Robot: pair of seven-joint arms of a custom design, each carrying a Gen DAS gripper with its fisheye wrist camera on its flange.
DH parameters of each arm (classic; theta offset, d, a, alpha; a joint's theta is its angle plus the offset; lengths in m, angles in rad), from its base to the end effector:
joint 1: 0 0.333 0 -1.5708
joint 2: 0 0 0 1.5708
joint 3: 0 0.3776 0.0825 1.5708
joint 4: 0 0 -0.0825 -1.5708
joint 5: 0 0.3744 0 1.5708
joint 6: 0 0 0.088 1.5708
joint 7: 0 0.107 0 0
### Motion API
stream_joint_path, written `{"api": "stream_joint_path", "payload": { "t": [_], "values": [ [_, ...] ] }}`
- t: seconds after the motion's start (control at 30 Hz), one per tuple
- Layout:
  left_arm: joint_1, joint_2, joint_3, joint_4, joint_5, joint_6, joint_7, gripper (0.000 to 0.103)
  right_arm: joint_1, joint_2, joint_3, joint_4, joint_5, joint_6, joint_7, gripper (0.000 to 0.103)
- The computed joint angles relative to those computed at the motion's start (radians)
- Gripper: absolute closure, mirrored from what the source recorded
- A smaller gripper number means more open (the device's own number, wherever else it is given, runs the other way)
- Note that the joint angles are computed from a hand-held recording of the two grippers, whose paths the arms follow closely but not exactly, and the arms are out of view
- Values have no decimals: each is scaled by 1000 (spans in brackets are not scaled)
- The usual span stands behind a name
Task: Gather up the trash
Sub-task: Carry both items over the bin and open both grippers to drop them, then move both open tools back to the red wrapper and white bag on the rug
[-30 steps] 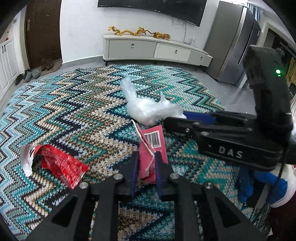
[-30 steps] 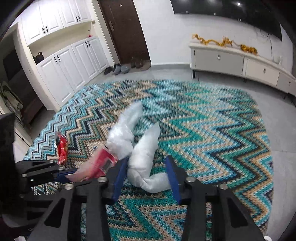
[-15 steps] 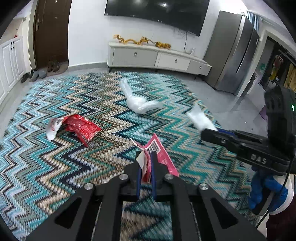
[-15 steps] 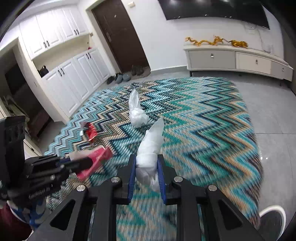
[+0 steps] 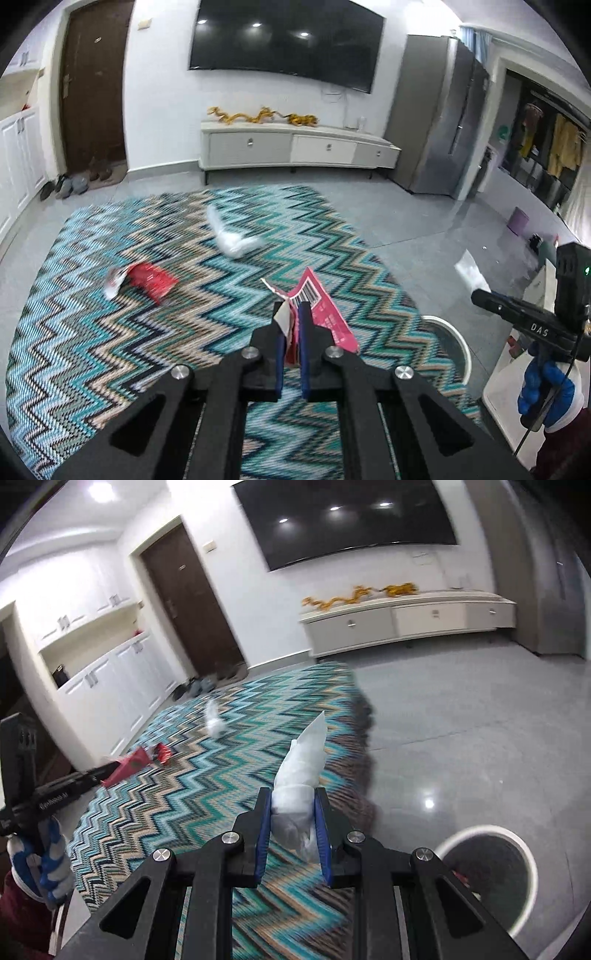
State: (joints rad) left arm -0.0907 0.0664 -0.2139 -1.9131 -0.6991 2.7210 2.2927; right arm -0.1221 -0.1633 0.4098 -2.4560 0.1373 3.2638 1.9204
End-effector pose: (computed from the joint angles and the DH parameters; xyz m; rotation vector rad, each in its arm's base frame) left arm 0.5969 -0.1586 0.6044 -1.3488 2.2320 -1.1346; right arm 0.4761 0.1379 0.5389 -1.4331 1.7141 -0.5363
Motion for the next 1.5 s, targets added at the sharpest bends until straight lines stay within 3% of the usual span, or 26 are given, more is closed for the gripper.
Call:
{"api": "stream_joint_path", "payload": {
  "t": [0.2,0.33,0.37,0.57,0.7,0.77,0.9,0.97,1.0,1.07,1.13,1.27,1.5],
  "values": [
    [-54,20,-45,42,24,-25,11,98,-73,-127,-4,-153,84,23,19,82],
    [-96,57,-82,89,59,-63,2,97,-186,-186,45,-217,102,-11,38,82],
    [-110,72,-93,107,77,-77,-9,97,-187,-190,36,-229,100,-11,44,82],
    [-176,168,-149,200,189,-143,-79,97,-150,-159,-60,-283,114,-12,46,81],
    [-216,234,-181,255,258,-167,-130,97,-53,-110,-185,-306,139,11,18,80],
    [-235,271,-195,290,289,-180,-162,94,23,-90,-276,-314,158,22,-6,80],
    [-270,336,-212,364,353,-211,-232,94,82,-69,-356,-323,200,29,-41,79],
    [-276,364,-221,402,369,-246,-255,90,66,-65,-348,-327,221,28,-52,69],
    [-281,375,-223,418,378,-257,-267,86,77,-66,-365,-332,230,26,-57,53],
    [-280,383,-231,424,381,-250,-274,56,73,-70,-360,-344,249,37,-61,42],
    [-271,377,-243,413,369,-236,-272,46,80,-75,-370,-354,262,37,-67,42],
    [-257,349,-246,376,367,-212,-255,46,48,-92,-330,-359,287,31,-66,42],
    [-239,261,-213,264,390,-113,-287,46,-91,-172,-174,-373,284,2,-29,42]
  ]
}}
